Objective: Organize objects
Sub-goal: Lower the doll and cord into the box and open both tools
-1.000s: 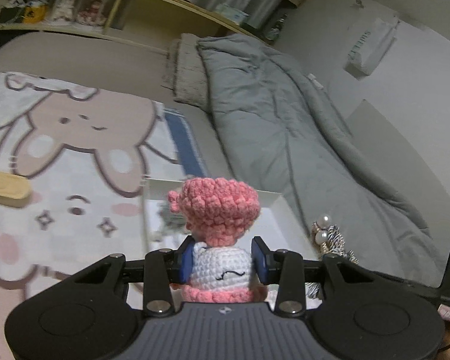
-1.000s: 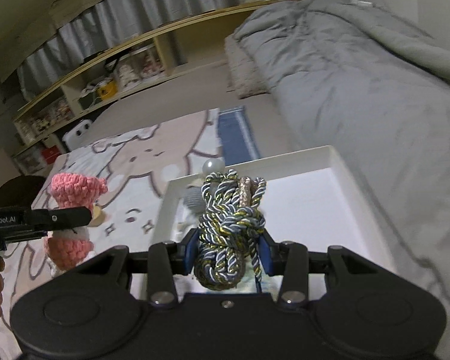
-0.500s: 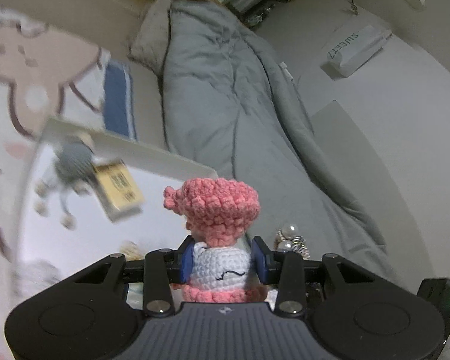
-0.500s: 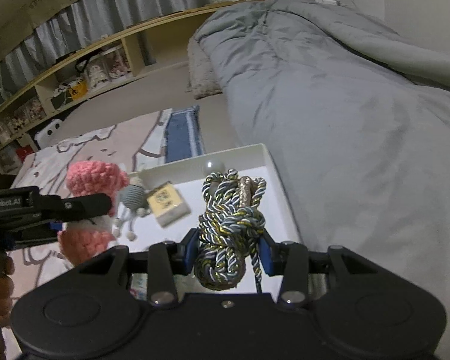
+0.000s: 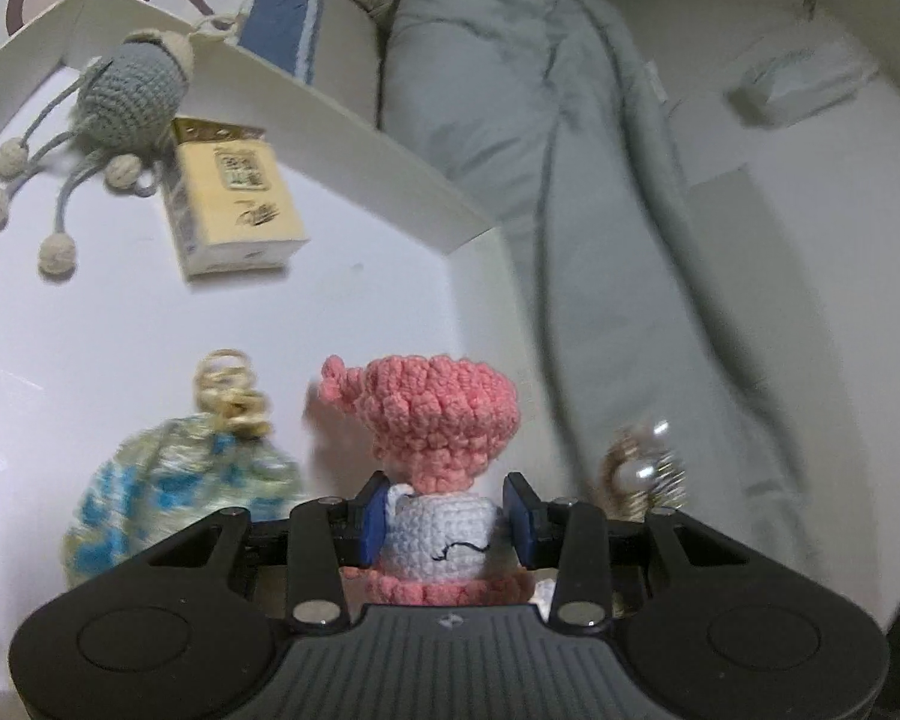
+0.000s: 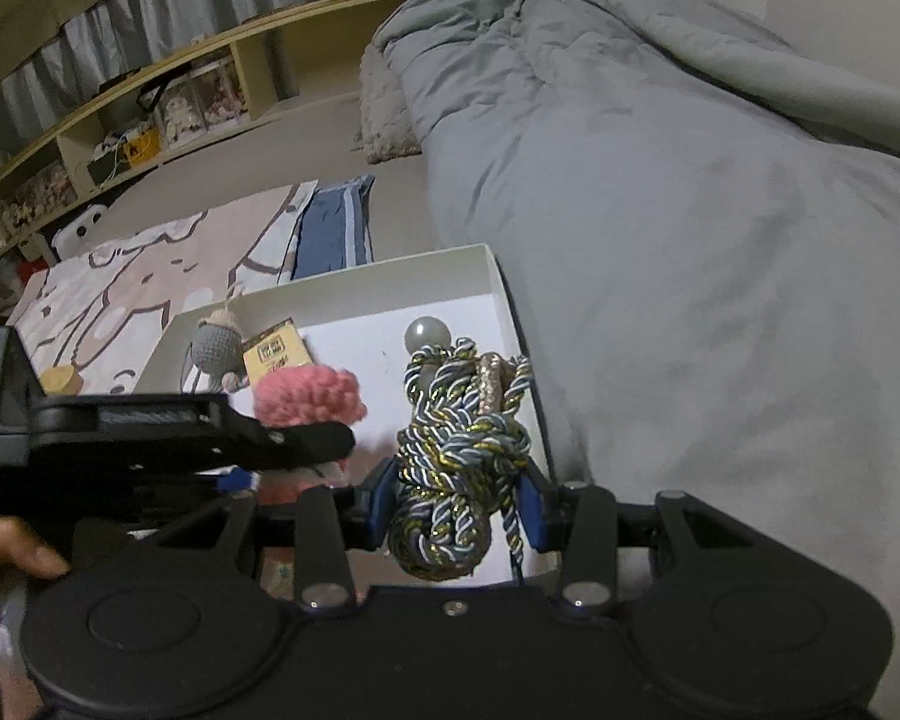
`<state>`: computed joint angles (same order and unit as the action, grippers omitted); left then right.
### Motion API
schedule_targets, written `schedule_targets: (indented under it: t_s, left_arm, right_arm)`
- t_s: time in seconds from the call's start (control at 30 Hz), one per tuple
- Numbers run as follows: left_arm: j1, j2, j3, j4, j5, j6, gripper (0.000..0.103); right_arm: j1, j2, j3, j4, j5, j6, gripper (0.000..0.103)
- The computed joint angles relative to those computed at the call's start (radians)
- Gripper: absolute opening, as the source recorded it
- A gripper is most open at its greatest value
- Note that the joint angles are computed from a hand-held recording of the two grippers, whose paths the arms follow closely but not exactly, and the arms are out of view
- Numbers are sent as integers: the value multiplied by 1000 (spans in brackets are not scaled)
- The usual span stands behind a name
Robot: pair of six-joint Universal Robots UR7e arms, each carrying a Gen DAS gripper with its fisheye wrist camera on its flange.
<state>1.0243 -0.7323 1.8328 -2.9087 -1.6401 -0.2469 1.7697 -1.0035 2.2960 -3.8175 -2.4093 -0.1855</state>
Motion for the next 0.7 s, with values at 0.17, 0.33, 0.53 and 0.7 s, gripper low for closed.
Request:
schedule_targets:
  t_s: [0.17,0.33,0.53,0.7]
  left_arm:
    - [-12,-2,9,11,94,98,41]
    - [-23,-19,17,12,178,147,41]
    - [-8,-28,5,58,124,77,41]
    - [-19,-19,7,55,92,46,41]
  right_arm:
    - [-17,12,-16,31,20,-14,42]
    - [-29,24,-28,65,33,-21,42]
    - [-45,32,-36,110,29,-15,43]
    - [-50,29,-35,135,-8,-18,43]
